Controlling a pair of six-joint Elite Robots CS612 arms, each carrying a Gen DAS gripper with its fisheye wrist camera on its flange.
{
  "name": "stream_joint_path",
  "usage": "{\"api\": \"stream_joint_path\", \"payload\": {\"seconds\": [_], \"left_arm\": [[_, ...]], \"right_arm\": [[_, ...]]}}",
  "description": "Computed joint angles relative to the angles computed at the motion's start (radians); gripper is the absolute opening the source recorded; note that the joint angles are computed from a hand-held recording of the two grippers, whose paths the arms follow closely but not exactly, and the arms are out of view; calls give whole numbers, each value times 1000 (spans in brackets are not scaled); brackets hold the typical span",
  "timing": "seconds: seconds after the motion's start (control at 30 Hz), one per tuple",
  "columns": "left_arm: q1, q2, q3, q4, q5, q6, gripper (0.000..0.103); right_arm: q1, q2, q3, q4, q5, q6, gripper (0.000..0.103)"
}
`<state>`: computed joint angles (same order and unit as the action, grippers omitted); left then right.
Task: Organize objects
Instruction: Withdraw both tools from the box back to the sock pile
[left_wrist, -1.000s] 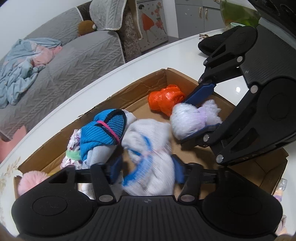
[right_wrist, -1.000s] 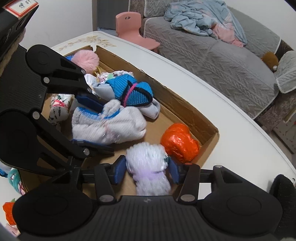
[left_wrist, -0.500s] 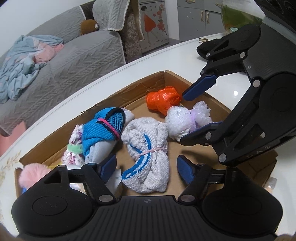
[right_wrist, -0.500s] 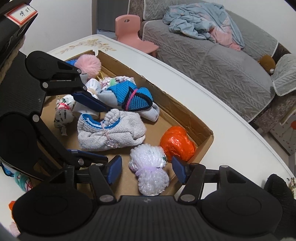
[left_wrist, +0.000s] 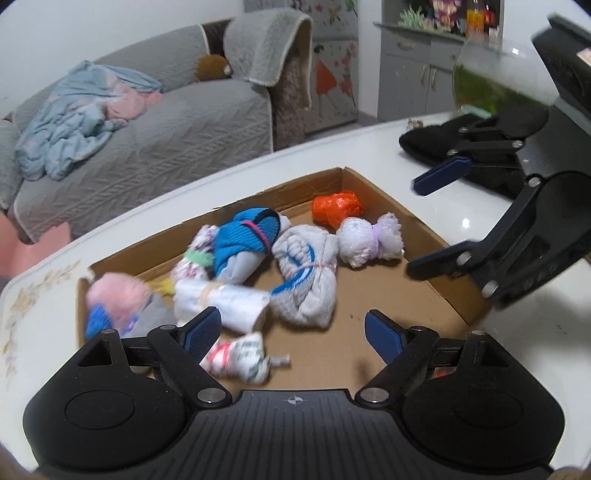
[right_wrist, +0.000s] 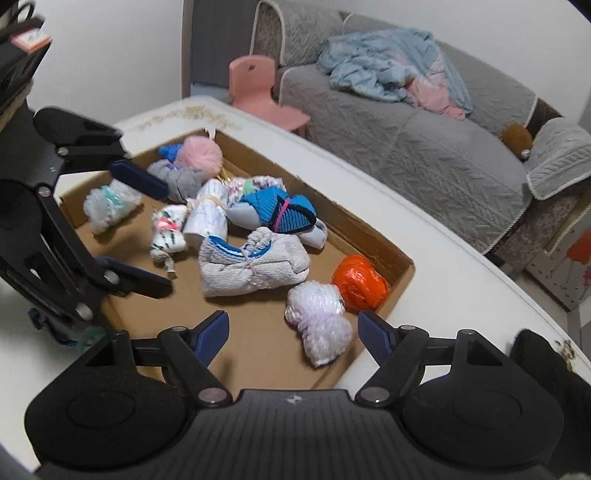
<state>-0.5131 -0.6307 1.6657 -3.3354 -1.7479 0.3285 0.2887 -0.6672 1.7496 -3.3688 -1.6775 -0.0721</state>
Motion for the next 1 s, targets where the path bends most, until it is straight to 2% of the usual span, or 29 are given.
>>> {"api": "stream_joint_path", "payload": {"seconds": [0.17, 0.33, 0.47, 0.57, 0.63, 0.73, 0.83, 1.0], "left_arm": [[31, -19, 99, -168, -24, -72, 90], [50, -12, 196, -353, -2, -157, 91], [52, 13, 272, -531, 39, -209, 91], [53, 42, 325, -660, 71, -273, 93], [50, 58, 356, -723, 102, -311, 93], [48, 82, 395, -814, 137, -334, 94], [46, 105, 413, -871, 166, -338, 99], [44, 101, 396, -821, 151, -318, 98]], "right_arm": [[27, -12, 89, -161, -20, 58, 83], [60, 6, 152, -319, -21, 150, 88], [102, 44, 163, -411, -71, 191, 91], [119, 71, 163, -461, -64, 244, 92], [133, 87, 160, -486, -76, 254, 96], [147, 109, 150, -499, -83, 257, 96], [153, 121, 135, -491, -92, 275, 97], [153, 140, 101, -481, -126, 293, 96]]}}
